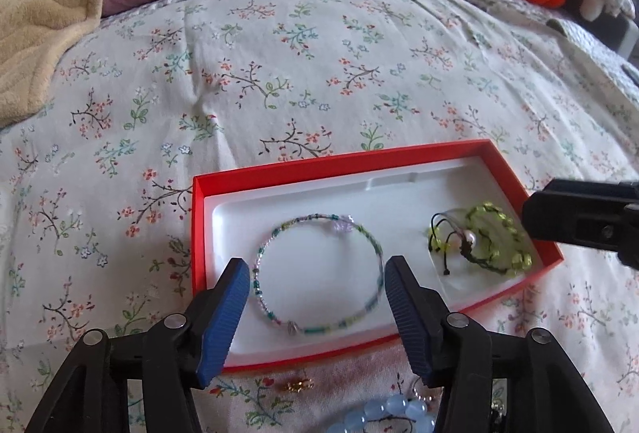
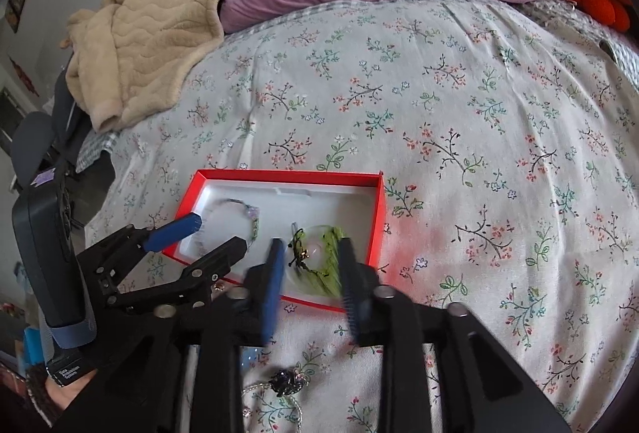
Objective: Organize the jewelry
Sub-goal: 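Lower both held pieces into the red box and open both tools, then move the left tool back to the light-blue bead bracelet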
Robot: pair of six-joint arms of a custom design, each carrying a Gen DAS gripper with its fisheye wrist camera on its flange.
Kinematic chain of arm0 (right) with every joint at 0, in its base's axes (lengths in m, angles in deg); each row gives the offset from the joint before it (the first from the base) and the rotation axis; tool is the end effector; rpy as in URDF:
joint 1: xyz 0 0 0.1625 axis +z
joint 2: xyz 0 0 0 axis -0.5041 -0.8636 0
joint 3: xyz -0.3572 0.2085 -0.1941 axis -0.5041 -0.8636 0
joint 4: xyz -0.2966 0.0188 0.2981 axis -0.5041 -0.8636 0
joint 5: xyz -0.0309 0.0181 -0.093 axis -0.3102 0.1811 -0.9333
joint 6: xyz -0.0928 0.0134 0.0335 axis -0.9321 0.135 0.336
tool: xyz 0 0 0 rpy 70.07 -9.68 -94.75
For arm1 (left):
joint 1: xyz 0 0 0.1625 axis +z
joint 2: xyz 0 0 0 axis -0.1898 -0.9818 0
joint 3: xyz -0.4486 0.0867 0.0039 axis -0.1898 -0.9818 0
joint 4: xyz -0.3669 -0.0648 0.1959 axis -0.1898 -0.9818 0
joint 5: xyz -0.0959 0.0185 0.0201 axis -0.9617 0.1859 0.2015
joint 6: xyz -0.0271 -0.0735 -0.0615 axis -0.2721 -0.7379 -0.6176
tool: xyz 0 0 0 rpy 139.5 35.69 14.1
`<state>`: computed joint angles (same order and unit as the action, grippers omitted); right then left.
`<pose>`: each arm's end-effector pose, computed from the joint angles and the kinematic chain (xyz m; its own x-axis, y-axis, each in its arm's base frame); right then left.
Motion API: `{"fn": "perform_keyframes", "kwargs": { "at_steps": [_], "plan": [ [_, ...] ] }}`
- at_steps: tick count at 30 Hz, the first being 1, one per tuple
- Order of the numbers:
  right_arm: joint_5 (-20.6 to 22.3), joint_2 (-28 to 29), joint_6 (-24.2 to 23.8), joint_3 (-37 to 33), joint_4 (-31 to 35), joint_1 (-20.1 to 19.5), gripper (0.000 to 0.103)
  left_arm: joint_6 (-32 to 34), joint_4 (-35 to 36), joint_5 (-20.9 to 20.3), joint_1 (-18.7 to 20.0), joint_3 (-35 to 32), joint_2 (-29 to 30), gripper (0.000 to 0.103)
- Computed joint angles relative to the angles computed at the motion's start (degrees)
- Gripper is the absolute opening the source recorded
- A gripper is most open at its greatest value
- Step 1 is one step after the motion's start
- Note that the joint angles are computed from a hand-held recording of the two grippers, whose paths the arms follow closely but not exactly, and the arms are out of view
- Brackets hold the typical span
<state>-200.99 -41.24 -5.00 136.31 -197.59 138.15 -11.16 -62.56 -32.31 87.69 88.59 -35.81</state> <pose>0.3206 -0.7756 -0.0086 -0.8601 0.2964 0.4151 -0.0635 0.7454 -0.6636 -0.0369 -0.8769 0.2229 -0.5087 0.7222 -0.4687 0.8293 0.5573 -0.0415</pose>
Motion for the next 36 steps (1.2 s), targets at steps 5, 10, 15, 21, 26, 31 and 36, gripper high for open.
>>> {"fn": "perform_keyframes", "kwargs": {
  "at_steps": [5,10,15,21,26,31,36],
  "plan": [
    [-2.0,-0.3,-1.6,0.8,-2.2,1.1,0.049,0.5,-2.0,0.6,-0.4,2.0,-1.4,0.072],
    [-3.1,-1.2,-0.8,2.7,-2.3,1.9,0.055,0.2,-2.1,1.4,-0.6,3.9,-3.2,0.076],
    [-4.7,-1.9,1.1,4.6,-0.9,2.6,0.062,0.6,-4.5,5.4,-0.8,7.4,-5.3,0.081],
    [-7.0,-2.9,4.5,7.6,1.7,3.2,0.065,1.6,-5.3,10.2,-0.8,10.7,-7.3,0.081],
    [-8.4,-3.5,7.0,9.3,3.8,3.7,0.066,-0.4,-3.5,12.3,-0.6,12.1,-8.9,0.084],
    [-10.4,-3.8,10.0,10.6,6.4,4.1,0.072,-5.3,1.9,13.0,0.0,11.4,-9.9,0.086],
    [-12.1,-4.4,14.6,12.0,11.1,3.9,0.076,-7.3,4.2,13.9,0.7,11.1,-10.4,0.086]
  ]
}}
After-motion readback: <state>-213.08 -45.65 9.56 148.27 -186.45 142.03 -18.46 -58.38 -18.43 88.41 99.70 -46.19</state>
